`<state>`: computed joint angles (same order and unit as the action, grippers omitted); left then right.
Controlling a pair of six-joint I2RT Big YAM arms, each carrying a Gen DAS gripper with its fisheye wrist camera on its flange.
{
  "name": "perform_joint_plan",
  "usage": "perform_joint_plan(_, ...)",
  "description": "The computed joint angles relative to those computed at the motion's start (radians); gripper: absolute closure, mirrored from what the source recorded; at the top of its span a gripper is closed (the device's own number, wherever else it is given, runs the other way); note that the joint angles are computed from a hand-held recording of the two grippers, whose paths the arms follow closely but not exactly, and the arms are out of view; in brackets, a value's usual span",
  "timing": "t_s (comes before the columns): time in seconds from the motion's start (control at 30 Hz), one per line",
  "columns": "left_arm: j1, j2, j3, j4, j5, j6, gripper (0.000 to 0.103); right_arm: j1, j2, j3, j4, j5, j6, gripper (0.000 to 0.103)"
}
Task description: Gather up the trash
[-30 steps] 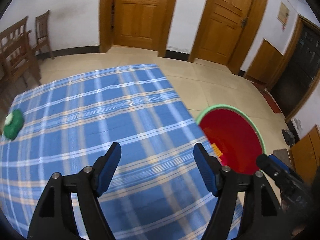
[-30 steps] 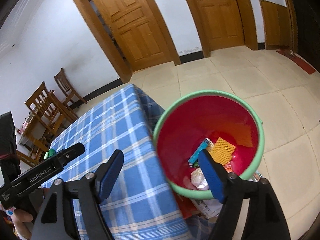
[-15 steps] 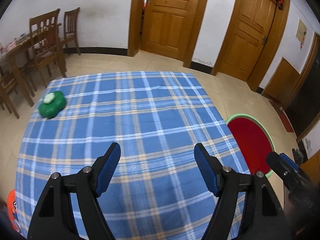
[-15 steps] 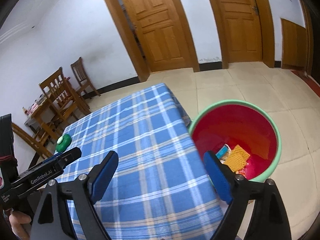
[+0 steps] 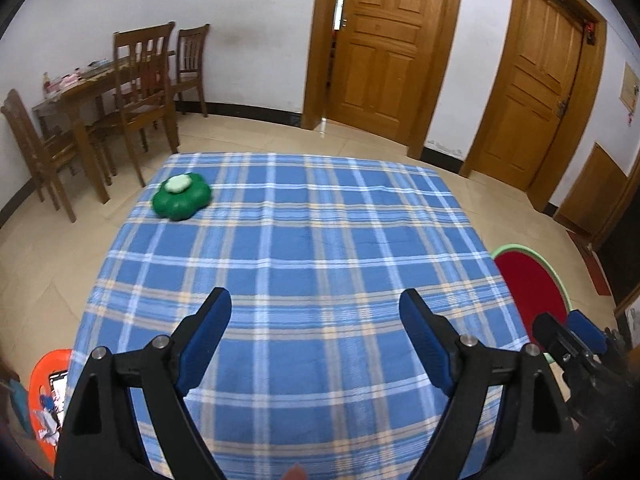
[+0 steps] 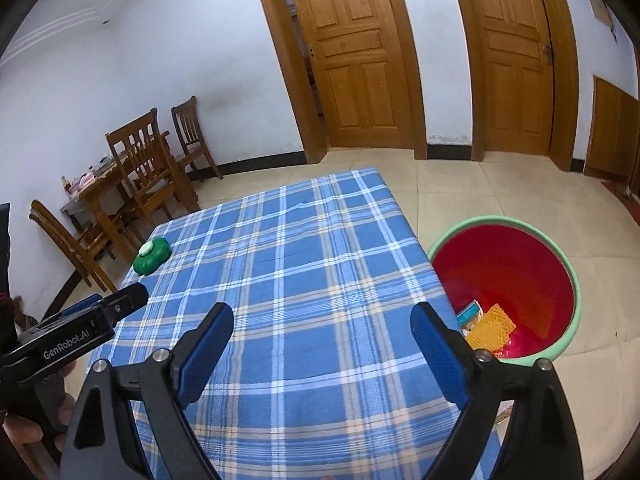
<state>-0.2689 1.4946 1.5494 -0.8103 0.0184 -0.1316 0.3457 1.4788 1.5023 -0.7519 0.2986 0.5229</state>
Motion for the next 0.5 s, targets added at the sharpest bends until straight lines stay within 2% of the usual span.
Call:
perform_joint_plan(0.3, 0.025, -0.03, -0.077, 0.055, -0.075, -0.019, 0.018, 0.03, 0.024, 0.006, 0.0, 0.013, -0.01, 0.011)
perform_joint_plan(0.5, 0.039, -0.024, -0.091, 0.063, -0.072, -0.027, 0.018, 0.033, 0.036, 0.007, -0.008, 0.009, 0.003, 0.011)
